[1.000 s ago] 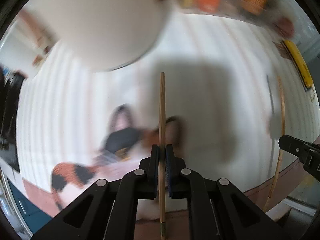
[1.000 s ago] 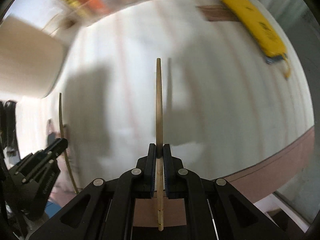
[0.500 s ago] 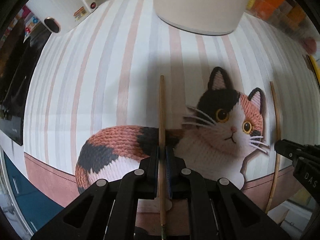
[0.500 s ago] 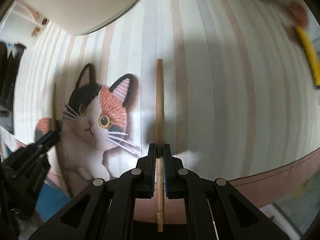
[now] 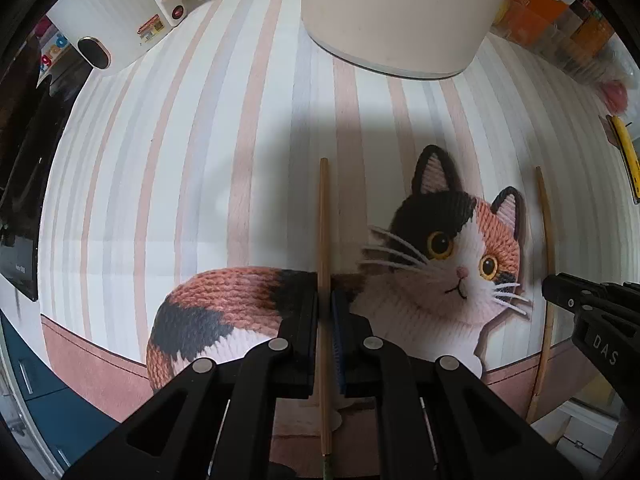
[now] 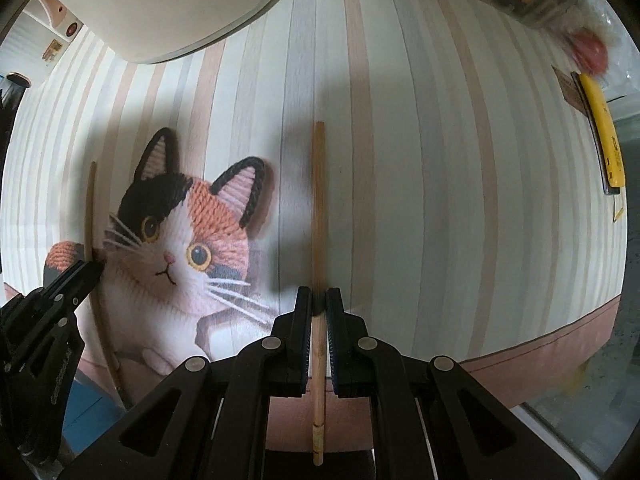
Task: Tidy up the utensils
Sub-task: 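Lift both wooden chopsticks off the counter with both tools, then carry both wooden chopsticks above the beige holder with both tools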
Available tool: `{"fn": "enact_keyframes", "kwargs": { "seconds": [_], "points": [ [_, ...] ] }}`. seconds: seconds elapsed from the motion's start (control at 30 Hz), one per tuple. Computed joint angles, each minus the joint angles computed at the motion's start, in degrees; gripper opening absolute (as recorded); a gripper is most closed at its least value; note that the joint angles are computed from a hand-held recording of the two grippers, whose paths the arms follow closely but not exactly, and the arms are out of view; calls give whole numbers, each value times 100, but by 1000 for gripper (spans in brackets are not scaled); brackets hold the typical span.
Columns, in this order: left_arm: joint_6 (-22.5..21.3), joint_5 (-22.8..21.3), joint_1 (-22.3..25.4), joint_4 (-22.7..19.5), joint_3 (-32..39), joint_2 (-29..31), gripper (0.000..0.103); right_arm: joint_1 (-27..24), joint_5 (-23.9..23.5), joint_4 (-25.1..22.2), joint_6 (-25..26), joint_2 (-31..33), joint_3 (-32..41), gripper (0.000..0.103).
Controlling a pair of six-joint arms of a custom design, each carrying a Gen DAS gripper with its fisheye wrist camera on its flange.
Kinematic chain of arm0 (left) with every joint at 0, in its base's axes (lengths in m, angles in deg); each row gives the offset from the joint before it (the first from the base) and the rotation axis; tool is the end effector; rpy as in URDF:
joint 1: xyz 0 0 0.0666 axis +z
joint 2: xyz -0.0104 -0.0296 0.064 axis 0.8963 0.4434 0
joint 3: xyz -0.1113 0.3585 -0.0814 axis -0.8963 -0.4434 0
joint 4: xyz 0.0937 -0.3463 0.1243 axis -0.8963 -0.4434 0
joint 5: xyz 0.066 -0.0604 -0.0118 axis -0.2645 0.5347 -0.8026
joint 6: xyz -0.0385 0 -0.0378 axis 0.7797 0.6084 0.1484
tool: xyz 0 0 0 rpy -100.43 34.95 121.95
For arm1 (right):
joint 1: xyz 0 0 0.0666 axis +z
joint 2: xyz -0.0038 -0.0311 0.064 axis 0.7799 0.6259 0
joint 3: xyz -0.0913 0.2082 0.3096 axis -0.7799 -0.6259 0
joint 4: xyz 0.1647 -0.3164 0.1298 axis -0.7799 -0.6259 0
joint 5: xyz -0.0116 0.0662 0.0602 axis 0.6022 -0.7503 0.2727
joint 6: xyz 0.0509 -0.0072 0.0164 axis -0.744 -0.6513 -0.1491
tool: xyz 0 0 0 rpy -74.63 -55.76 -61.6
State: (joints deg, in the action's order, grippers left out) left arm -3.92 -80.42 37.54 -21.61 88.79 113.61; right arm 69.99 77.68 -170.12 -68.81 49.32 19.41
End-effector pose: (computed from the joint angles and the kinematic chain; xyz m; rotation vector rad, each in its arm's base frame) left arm 0.4324 -0.2094 0.3592 0.2852 2.9845 0.0544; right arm 0.4476 0.1535 0.3277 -0.2522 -3.0400 -0.0386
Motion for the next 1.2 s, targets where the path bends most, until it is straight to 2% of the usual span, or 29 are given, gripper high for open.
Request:
{"fn": "enact_keyframes", "kwargs": {
  "seconds": [0.27, 0.43, 0.5, 0.57, 0.7, 0.87, 1.2],
  "points": [
    [-14, 89, 143, -118, 379, 310, 6, -31, -34, -15, 0, 229, 247, 9],
    [-156, -17, 119, -139, 592, 494, 5, -81, 41, -97, 81, 300, 392, 10],
    [-105, -132, 93, -140, 656, 520, 4, -75, 12, 41, 19, 294, 328, 8],
    [-100, -240, 40, -4, 638, 398, 4, -132, -185, 297, -110, 185, 187, 7],
    [-182, -299, -2, 148, 793, 195, 4, -239, -238, 551, -179, -92, 120, 7],
    [-298, -439, -31, 317, 987, 4, 4, -267, -76, 711, -102, -329, 332, 7],
    [-220, -283, -22, 603, 1219, -315, 4, -275, 255, 1038, -155, -852, 522, 7]
  ]
}}
